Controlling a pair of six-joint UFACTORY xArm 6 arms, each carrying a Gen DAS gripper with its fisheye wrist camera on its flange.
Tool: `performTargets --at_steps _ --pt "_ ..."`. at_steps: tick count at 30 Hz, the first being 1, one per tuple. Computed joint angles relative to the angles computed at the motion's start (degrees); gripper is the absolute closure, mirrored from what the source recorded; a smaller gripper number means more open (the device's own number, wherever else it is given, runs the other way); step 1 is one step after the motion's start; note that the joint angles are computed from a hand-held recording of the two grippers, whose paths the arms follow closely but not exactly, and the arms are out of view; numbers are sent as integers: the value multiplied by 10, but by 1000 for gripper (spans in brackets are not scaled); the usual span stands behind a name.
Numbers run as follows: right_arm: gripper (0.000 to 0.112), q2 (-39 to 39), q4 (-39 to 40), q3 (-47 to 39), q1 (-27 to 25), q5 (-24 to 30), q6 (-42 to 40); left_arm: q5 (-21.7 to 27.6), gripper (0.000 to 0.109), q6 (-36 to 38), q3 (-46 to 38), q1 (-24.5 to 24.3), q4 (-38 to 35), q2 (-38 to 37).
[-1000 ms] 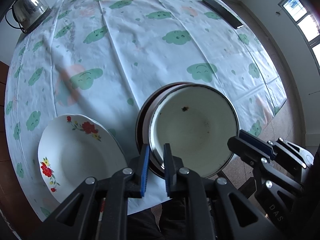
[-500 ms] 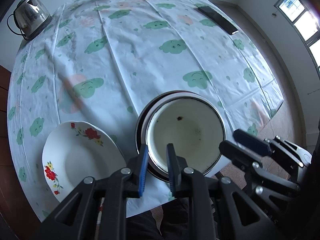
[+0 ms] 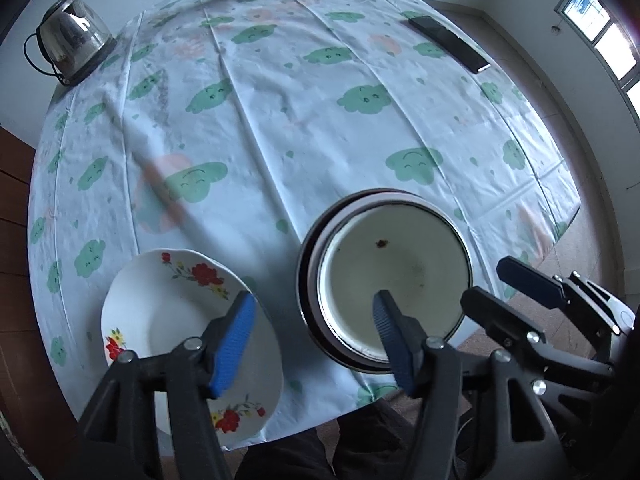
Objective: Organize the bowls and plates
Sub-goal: 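Open both grippers to release the white enamel bowl, then close the left gripper on the nested bowl stack rim while the right gripper closes beside it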
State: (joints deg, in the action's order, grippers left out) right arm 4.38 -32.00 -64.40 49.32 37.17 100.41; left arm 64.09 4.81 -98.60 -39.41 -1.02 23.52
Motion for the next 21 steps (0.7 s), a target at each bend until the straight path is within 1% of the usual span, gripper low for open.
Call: performTargets --at_steps 14,21 --pt "64 10 5 19 -3 -40 33 23 47 9 -23 5 3 29" --pt "64 24 16 17 -7 -59 30 41 47 12 -41 7 0 50"
